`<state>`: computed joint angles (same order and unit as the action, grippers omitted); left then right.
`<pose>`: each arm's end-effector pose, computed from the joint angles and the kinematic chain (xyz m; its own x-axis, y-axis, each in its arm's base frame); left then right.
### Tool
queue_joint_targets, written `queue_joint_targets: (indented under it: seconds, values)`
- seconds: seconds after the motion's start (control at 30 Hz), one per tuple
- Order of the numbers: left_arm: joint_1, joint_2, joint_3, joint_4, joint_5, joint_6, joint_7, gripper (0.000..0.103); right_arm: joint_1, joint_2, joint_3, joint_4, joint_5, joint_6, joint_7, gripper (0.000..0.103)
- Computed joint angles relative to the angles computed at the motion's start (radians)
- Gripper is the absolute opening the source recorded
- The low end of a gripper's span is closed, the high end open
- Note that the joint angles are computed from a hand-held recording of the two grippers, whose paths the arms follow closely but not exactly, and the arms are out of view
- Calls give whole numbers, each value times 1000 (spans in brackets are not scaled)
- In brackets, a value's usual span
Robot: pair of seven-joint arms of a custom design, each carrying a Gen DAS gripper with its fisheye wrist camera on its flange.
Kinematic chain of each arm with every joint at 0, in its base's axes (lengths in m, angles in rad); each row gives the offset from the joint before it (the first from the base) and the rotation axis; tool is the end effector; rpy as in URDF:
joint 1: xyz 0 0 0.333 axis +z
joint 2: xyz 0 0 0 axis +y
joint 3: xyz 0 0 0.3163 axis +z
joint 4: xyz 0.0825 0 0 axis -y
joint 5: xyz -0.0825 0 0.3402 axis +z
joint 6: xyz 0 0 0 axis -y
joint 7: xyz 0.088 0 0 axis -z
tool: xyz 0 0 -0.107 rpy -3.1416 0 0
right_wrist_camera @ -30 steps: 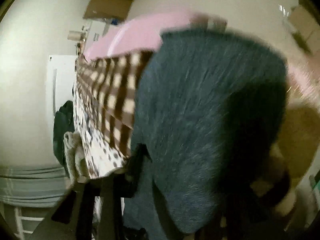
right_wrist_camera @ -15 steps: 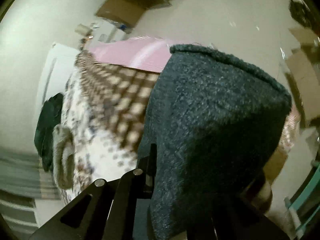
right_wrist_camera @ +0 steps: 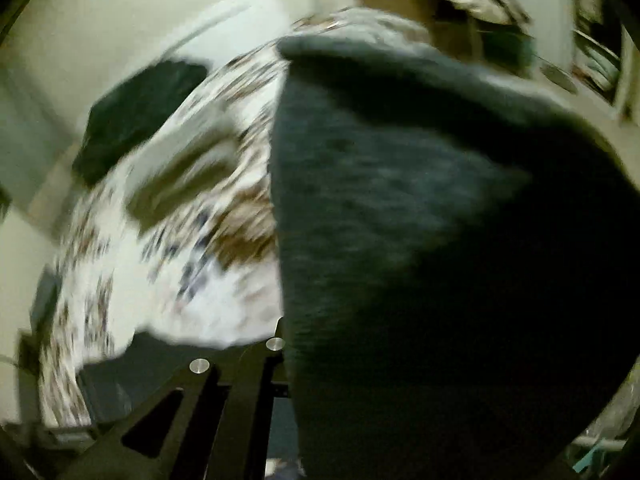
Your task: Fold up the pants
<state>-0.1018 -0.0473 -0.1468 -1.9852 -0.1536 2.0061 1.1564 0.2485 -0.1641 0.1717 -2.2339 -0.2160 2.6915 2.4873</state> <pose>0.4918 -0.1355 0.5073 0.2212 -0.9636 0.1500 -0.9745 -0.2242 -0.0033 0.4536 0.2151 0.5303 -0.2188 -0.9250 -0.3107 -0.7833 0.3564 -0.5094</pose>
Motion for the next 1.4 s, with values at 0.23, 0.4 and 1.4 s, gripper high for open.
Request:
queue_joint_targets:
  seconds: [0.23, 0.4, 1.4]
  values:
    - [73, -96, 68, -160, 37, 55, 37, 103, 181, 319, 85, 274, 32, -145, -126, 12]
    - [102, -84, 90, -188, -31, 104, 71, 103, 219, 425, 101, 310, 249, -120, -253, 60]
    - [26, 188, -34, -35, -112, 234, 126, 6, 139, 185, -52, 15, 677, -92, -414, 87]
